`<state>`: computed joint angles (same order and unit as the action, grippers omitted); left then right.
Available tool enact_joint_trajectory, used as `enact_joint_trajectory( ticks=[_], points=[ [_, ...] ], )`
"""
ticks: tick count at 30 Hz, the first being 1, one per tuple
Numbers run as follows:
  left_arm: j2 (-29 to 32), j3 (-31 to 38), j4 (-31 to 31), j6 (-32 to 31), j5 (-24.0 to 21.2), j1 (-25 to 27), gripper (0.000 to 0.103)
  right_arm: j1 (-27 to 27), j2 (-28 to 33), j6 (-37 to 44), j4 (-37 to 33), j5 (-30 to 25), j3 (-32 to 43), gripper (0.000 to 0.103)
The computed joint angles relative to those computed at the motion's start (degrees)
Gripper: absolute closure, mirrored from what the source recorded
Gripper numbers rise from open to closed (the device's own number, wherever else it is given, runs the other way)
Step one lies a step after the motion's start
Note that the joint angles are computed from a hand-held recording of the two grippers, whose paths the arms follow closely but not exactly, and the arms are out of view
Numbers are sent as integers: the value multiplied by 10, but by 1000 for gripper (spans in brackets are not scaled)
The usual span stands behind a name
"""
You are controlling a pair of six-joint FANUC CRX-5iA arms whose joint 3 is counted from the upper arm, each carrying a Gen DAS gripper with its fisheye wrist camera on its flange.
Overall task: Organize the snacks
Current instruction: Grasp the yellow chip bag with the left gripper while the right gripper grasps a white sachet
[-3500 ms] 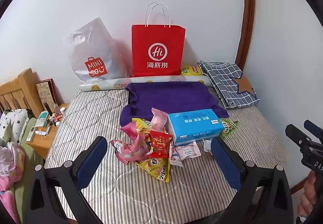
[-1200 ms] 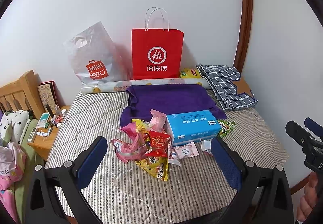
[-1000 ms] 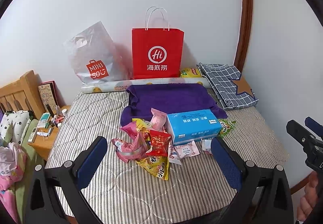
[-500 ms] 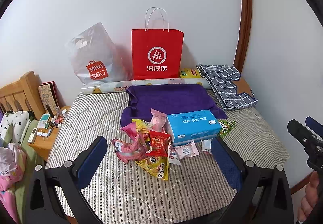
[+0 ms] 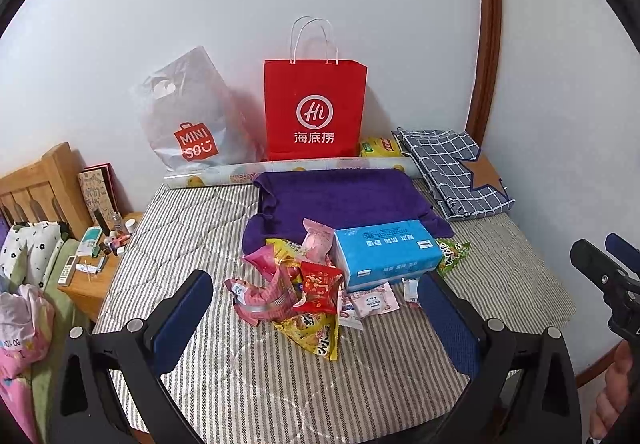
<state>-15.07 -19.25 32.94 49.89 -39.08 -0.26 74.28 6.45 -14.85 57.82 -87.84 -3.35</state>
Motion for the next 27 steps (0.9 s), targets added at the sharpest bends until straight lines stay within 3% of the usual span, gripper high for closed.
enact_joint_trajectory(
  ticks=[17, 27],
  points=[
    [87, 40, -74, 66, -15, 16, 0, -56, 13, 9, -46, 82, -30, 1],
    [144, 65, -109, 82, -31, 10, 1, -102, 31, 34, -107, 158, -44, 8]
  ],
)
